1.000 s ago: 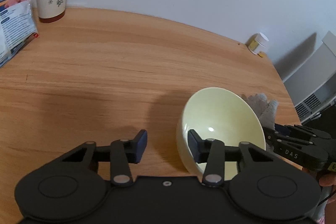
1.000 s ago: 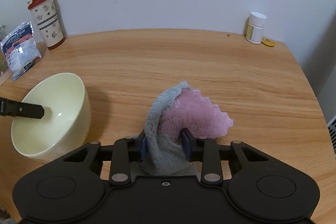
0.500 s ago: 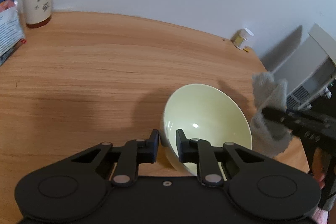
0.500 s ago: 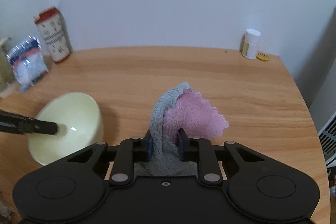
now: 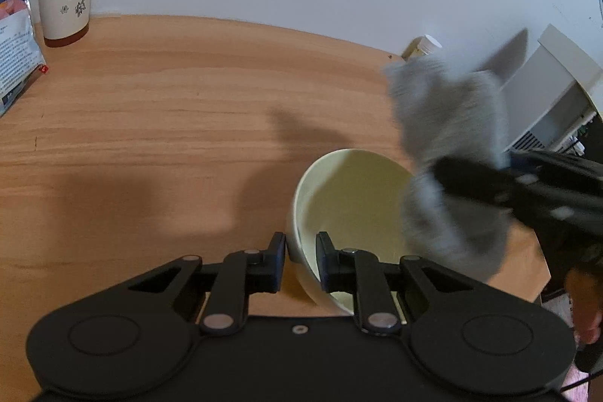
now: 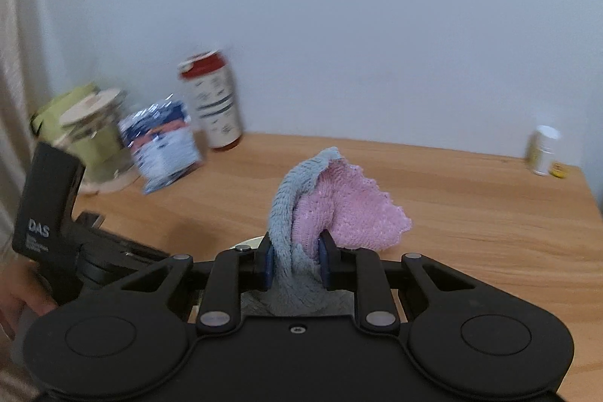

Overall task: Clean bowl
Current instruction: 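Lift the cloths with the right gripper and lower them into the bowl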

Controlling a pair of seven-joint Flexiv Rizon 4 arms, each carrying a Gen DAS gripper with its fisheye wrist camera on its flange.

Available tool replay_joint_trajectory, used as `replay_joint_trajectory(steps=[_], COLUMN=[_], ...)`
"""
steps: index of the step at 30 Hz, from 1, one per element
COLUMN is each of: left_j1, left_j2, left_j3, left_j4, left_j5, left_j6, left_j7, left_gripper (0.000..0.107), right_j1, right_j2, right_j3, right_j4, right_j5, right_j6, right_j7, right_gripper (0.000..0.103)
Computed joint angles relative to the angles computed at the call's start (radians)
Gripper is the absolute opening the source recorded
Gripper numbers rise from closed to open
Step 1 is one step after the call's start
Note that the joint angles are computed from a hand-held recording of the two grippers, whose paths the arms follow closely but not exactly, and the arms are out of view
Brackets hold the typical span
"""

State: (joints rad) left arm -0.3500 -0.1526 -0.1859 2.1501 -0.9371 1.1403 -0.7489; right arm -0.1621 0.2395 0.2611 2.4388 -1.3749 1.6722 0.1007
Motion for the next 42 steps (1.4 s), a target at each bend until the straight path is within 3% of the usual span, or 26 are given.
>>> replay_joint_trajectory(steps=[5, 13, 16, 19, 23, 26, 29, 31, 34, 38, 40, 42], left_j1=[0.004, 0.006, 0.007, 0.011, 0.024, 0.022, 0.023, 0.026, 0.026, 0.024, 0.025, 0.026], left_j2=[0.016, 0.015, 0.007, 0.003, 0.002, 0.002, 0.003, 0.006, 0.005, 0.003, 0.002, 0.002], left_j3=[0.008, 0.014, 0.013, 0.011, 0.016, 0.016, 0.017, 0.018, 0.018, 0.016, 0.017, 0.017], left_j4=[0.014, 0.012, 0.005, 0.001, -0.002, -0.001, -0.002, 0.000, 0.000, -0.003, -0.006, -0.006], left_j5=[-0.008, -0.014, -0.006, -0.007, -0.009, -0.001, 0.006, 0.006, 0.008, 0.007, 0.011, 0.014], left_j6=[-0.018, -0.033, -0.036, -0.044, -0.063, -0.054, -0.057, -0.063, -0.060, -0.064, -0.068, -0.066], left_j7=[0.039, 0.050, 0.050, 0.051, 0.071, 0.076, 0.072, 0.073, 0.077, 0.076, 0.073, 0.077], left_gripper=[0.017, 0.016, 0.016, 0.016, 0.016, 0.016, 0.016, 0.016, 0.016, 0.016, 0.016, 0.016], right_j1=[0.177, 0.313, 0.338, 0.365, 0.376, 0.342, 0.264, 0.287, 0.371, 0.381, 0.411, 0.408], right_j2=[-0.075, -0.128, -0.130, -0.077, -0.018, 0.008, -0.014, -0.056, -0.112, -0.139, -0.140, -0.140], right_j3=[-0.005, -0.019, -0.019, -0.012, -0.005, 0.010, 0.023, 0.009, -0.025, -0.027, -0.032, -0.029], right_j4=[-0.007, -0.046, -0.052, -0.038, -0.015, -0.014, -0.022, -0.050, -0.093, -0.107, -0.115, -0.114], right_j5=[0.286, 0.487, 0.501, 0.549, 0.646, 0.681, 0.630, 0.676, 0.818, 0.821, 0.890, 0.872], right_j6=[-0.093, -0.218, -0.257, -0.312, -0.309, -0.297, -0.208, -0.208, -0.244, -0.249, -0.266, -0.267], right_j7=[-0.278, -0.482, -0.528, -0.613, -0.673, -0.618, -0.512, -0.528, -0.664, -0.669, -0.733, -0.738], right_gripper=[0.025, 0.025, 0.031, 0.045, 0.053, 0.055, 0.055, 0.055, 0.053, 0.044, 0.040, 0.013])
